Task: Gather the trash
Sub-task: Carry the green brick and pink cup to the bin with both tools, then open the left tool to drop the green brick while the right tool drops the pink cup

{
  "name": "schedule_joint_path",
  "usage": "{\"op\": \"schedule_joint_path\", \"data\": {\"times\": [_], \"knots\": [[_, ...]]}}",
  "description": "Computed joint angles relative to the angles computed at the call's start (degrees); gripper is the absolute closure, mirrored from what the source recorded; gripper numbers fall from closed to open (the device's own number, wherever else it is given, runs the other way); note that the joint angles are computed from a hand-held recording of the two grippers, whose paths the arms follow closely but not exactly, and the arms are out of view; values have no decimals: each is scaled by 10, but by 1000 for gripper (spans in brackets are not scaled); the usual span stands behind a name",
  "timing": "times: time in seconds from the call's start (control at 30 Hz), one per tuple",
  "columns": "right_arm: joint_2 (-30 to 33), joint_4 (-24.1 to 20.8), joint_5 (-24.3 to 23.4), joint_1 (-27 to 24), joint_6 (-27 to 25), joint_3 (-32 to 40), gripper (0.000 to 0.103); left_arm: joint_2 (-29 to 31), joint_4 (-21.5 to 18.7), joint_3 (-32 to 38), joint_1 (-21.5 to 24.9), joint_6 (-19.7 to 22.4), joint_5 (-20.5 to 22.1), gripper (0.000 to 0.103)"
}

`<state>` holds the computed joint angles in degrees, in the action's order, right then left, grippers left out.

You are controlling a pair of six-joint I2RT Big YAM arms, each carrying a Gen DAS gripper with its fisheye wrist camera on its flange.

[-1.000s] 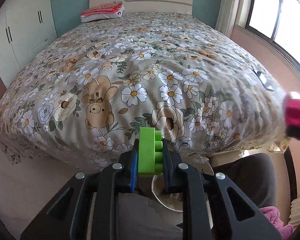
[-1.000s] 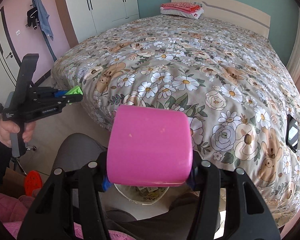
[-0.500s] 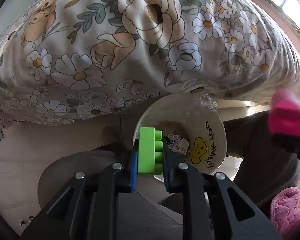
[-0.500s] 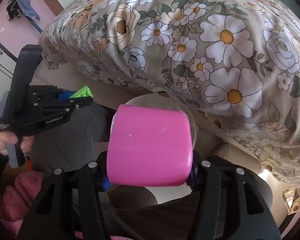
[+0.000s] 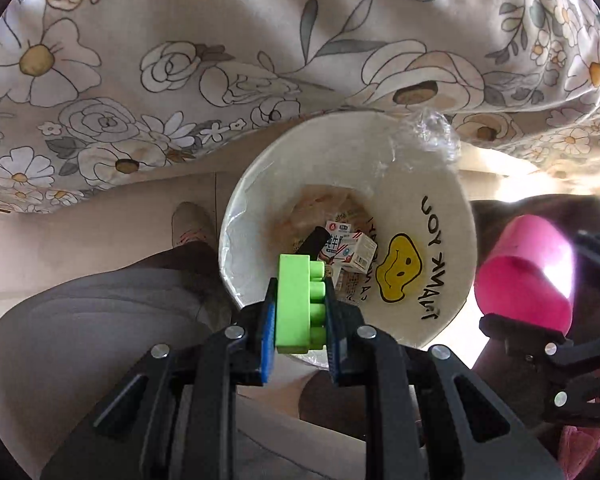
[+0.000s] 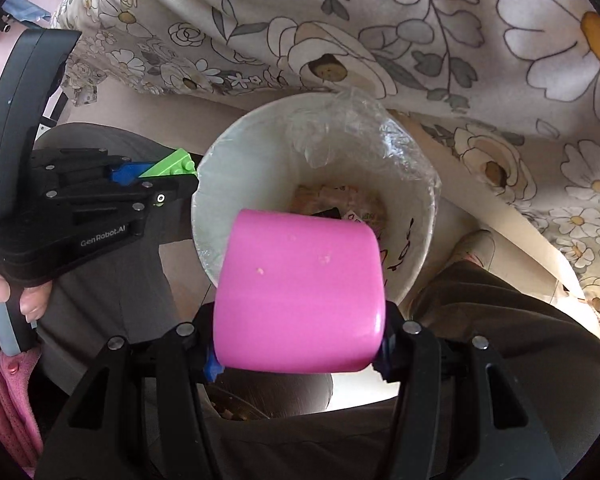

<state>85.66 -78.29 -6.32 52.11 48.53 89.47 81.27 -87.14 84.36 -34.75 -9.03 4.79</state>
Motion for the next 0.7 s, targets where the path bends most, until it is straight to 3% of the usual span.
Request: {"op": "schedule_joint_path", "data": {"times": [0.5, 0.7], "knots": [[54, 18, -64, -26, 13, -29, 47, 72, -12, -10, -13, -20, 42, 80], [83, 15, -73, -32, 17, -25, 47, 88, -9, -16, -9, -41, 87, 80]]}}
